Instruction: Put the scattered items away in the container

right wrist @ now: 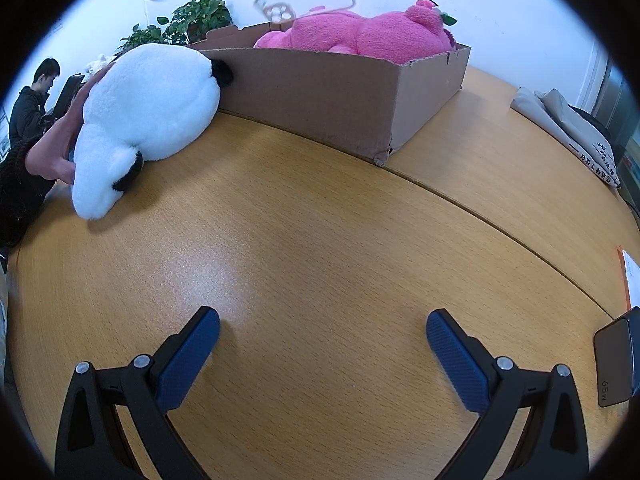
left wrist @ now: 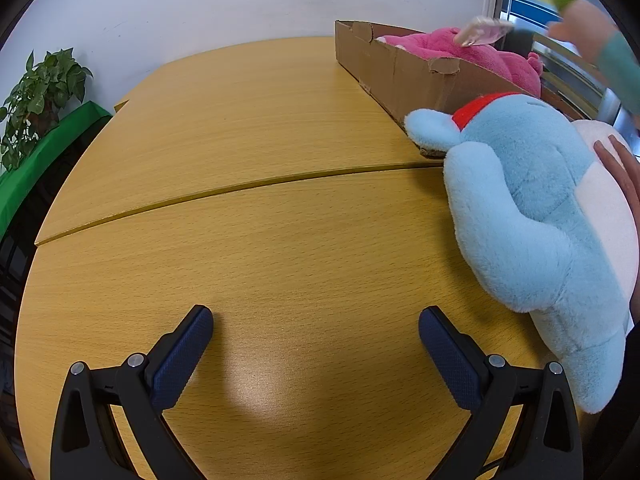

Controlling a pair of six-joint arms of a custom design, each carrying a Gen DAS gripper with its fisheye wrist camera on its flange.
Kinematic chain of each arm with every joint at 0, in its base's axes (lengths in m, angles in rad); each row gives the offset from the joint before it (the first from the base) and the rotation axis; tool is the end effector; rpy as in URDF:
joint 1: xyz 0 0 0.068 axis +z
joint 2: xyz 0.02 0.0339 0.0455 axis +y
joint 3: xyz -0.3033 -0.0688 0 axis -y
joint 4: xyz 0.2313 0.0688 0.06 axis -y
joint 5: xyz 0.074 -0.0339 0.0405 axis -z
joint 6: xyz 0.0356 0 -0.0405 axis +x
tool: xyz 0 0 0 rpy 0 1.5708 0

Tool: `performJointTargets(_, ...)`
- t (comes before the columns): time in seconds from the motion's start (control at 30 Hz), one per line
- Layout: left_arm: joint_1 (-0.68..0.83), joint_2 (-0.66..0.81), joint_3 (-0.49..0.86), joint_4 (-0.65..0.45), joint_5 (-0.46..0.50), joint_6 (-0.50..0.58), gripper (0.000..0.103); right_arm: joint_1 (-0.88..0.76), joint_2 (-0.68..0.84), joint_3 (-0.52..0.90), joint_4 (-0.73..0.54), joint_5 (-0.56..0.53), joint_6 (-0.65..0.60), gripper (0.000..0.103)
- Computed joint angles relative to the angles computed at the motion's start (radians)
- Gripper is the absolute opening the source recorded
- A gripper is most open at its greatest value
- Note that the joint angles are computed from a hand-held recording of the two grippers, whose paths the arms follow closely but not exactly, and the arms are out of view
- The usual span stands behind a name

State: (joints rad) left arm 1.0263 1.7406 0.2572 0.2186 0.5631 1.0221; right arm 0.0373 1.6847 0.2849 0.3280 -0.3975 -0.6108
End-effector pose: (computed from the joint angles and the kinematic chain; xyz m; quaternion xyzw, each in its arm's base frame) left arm 0.1108 0.1463 0.0880 0.0404 0.9495 -0.0177 0.3107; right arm 0.2034 0.0214 0.1033 -0.3487 0.8850 0.1151 0.2863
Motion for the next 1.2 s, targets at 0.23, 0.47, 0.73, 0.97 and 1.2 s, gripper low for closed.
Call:
performJointTargets(0.23, 0.001, 0.004, 0.003, 0.0, 0.0, 0.001, 0.103, 0.0, -0.002, -0.002, 0.0, 0.0, 0.0, 0.103)
performJointTargets(0.47, 0.008, -0.011, -0.002, -0.013, 0.003, 0.009, 0.103, -0.003, -0.003, -0.009, 0.005, -0.001, -0.003, 0.103)
performJointTargets(0.73, 0.005, -0.008, 0.003, -0.015, 0.002, 0.007, 0.103, -0.005, -0.005, -0.014, 0.007, -0.002, -0.005, 0.103)
performJointTargets(0.97, 0.003, 0.001, 0.006, -0.007, 0.001, 0.004, 0.103, -0.002, -0.004, -0.011, 0.006, -0.001, -0.003, 0.103)
performJointTargets(1.2, 0.0, 0.005, 0.009, -0.005, 0.0, 0.0, 0.103, -0.004, -0.004, -0.013, 0.008, -0.002, -0.004, 0.103)
